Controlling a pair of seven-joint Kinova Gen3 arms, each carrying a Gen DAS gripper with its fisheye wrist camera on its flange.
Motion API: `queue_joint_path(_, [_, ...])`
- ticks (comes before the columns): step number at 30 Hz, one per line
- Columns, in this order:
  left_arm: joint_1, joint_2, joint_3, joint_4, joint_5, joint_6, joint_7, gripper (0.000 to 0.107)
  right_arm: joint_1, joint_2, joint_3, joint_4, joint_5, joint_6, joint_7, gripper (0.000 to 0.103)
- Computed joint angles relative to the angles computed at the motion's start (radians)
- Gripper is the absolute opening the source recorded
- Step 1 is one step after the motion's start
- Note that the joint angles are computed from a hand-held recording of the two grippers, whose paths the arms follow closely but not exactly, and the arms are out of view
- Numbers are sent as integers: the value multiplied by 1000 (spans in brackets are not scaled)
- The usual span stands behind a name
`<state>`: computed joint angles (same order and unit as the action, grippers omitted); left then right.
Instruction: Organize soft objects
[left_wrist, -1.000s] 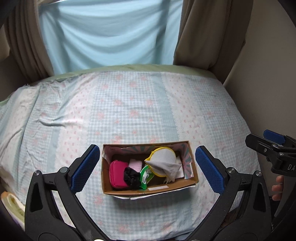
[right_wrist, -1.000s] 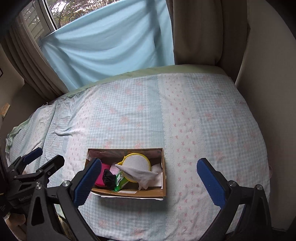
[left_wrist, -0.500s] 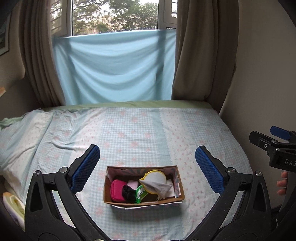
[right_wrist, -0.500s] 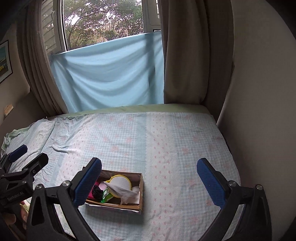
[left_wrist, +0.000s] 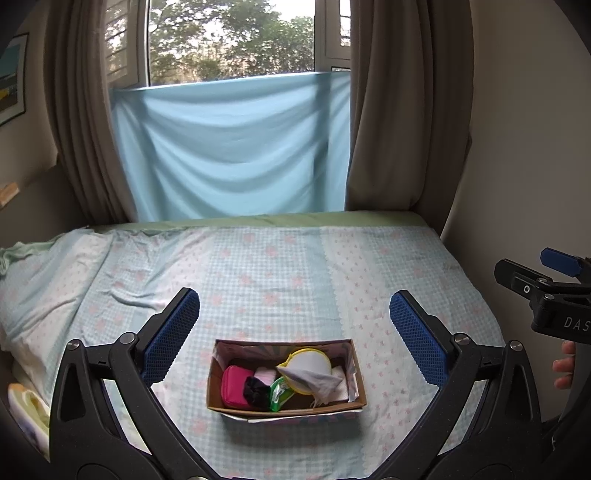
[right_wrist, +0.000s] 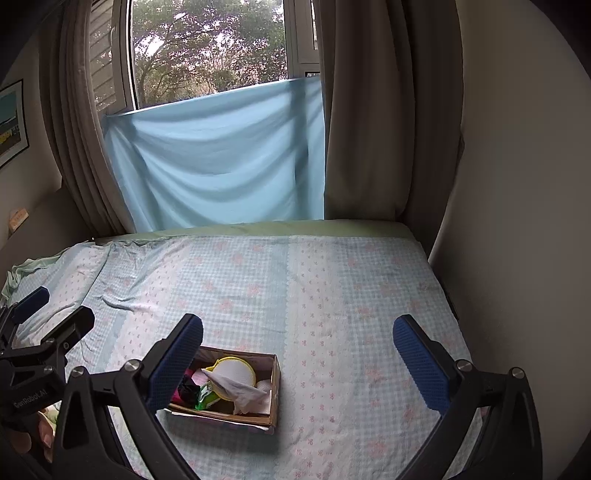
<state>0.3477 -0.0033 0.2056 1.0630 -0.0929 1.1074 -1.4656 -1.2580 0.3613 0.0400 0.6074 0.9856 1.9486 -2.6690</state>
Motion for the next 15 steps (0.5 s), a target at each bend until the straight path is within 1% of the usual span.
queue_joint_path(7, [2,-4,3,8,-12,-5,15,103,-4,-2,-3,7,7,0,-2,103])
queue_joint_path(15, [-1,-14,4,21,-10,-13,19,103,-13,8,9,-11,14,26,5,103])
